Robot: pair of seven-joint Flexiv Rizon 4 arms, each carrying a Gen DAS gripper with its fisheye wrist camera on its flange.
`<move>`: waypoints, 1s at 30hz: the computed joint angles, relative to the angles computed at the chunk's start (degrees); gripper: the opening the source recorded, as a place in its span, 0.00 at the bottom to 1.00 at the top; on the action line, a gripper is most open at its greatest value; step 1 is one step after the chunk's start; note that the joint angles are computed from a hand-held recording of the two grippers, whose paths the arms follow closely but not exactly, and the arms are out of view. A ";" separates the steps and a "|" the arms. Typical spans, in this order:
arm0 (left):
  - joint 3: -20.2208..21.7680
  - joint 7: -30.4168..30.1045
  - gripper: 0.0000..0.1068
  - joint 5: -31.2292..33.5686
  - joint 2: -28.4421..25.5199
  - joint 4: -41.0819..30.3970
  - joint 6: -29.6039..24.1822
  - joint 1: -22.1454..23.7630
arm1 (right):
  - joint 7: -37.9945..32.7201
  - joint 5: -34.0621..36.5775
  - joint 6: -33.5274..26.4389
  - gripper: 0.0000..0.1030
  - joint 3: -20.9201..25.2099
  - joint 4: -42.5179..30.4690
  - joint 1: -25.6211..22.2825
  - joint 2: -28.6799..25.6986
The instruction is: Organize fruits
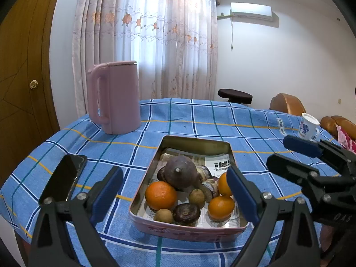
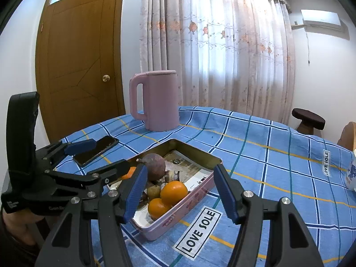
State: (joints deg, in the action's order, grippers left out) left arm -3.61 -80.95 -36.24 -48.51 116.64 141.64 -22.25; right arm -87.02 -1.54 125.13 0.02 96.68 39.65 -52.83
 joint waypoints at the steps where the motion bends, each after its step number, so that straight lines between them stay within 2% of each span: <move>1: 0.03 0.07 0.90 -0.05 0.01 0.00 -0.07 -0.03 | -0.09 0.16 0.07 0.62 -0.11 0.08 0.10 0.04; 30: 0.21 1.40 0.96 -0.99 0.31 0.32 -0.25 -0.48 | 0.58 2.92 1.86 0.63 -0.29 0.93 -0.19 0.04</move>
State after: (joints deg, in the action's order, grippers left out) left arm -3.41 -79.56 -37.23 -48.20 116.95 141.40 -22.73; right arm -86.44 1.38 126.98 -0.27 97.61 39.46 -52.79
